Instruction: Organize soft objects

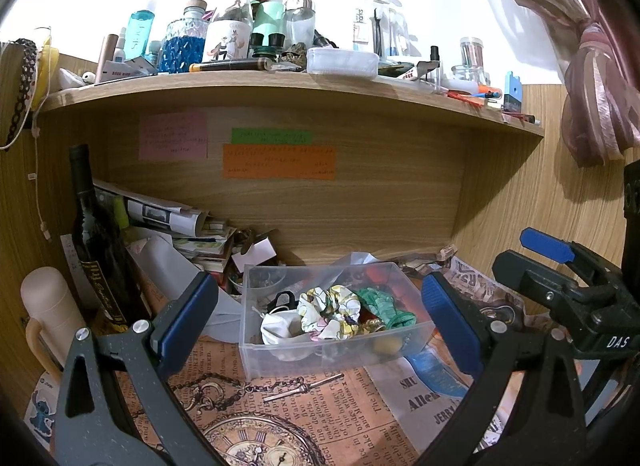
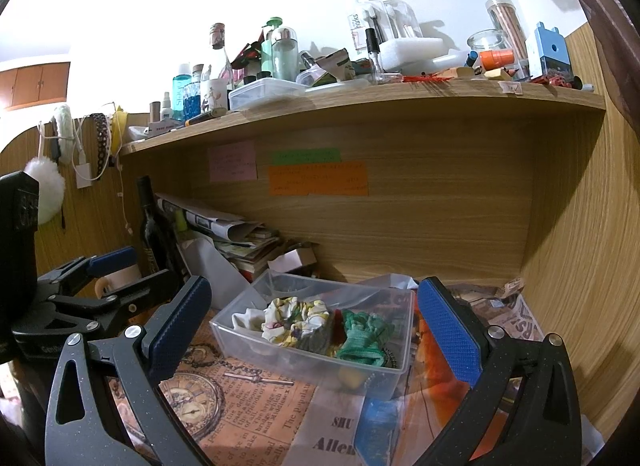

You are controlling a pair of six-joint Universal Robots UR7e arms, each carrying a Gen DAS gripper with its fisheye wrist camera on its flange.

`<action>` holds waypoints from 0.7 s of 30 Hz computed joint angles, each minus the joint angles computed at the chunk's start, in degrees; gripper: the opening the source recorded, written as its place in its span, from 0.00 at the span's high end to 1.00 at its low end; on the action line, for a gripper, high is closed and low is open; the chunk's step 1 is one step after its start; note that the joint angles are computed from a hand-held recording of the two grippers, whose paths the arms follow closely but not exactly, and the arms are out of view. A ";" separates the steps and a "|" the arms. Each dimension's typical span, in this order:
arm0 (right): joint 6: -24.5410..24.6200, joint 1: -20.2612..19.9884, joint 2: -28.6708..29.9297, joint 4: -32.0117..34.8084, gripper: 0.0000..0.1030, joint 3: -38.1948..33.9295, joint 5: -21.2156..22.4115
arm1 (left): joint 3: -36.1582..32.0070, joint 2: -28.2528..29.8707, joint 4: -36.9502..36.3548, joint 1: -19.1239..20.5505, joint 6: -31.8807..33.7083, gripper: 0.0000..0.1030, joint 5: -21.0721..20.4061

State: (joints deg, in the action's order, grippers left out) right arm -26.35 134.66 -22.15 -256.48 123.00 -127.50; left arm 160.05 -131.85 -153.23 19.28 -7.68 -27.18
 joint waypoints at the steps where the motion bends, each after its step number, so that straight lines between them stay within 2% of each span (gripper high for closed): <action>1: 0.04 -0.03 -0.02 -0.02 0.00 0.03 0.05 | -0.01 0.21 -0.62 0.27 0.52 0.00 -0.26; 21: 0.31 -0.45 0.10 0.26 0.00 0.16 0.05 | -0.53 2.57 -5.26 3.23 3.01 0.00 -3.59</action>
